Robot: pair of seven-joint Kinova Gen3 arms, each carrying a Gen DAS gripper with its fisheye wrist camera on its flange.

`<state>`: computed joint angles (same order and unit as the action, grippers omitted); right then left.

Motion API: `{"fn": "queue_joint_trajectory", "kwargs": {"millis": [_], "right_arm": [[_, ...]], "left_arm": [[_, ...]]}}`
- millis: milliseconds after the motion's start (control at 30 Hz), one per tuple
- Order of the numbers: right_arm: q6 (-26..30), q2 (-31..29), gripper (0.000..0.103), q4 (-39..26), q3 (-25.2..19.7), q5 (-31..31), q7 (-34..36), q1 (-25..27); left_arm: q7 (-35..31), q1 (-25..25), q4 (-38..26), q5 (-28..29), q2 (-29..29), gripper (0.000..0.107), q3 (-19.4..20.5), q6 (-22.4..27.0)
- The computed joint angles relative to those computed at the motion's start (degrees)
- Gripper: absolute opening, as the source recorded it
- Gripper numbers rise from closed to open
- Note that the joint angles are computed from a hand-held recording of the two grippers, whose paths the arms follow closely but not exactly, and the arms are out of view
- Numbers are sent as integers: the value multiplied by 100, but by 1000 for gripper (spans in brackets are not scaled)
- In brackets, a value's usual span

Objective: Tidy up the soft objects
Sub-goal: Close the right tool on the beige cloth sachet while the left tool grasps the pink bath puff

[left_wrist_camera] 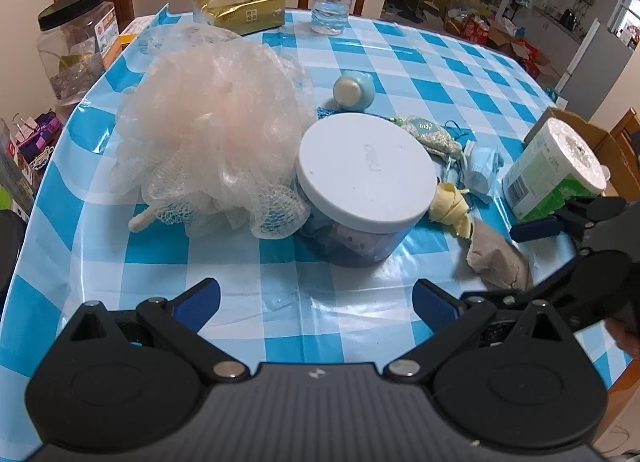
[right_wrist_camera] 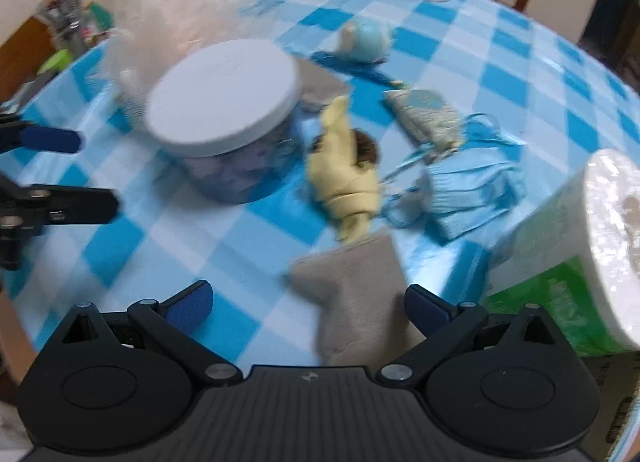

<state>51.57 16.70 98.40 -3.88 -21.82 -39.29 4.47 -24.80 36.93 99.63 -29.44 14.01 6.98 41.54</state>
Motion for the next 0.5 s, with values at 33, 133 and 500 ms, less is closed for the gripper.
{"fn": "queue_joint_trajectory", "kwargs": {"millis": [33, 133, 500], "right_arm": [[-224, -29, 103, 95, 27, 63, -74, -58], [-461, 4, 103, 173, 66, 248, -271, -140], [-255, -26, 103, 219, -2, 376, -276, -211]], "left_arm": [[31, -3, 15, -4, -13, 101, -12, -15], [25, -59, 94, 9, -75, 101, -13, -111], [471, -54, -29, -882, -104, 101, -171, 157]]}}
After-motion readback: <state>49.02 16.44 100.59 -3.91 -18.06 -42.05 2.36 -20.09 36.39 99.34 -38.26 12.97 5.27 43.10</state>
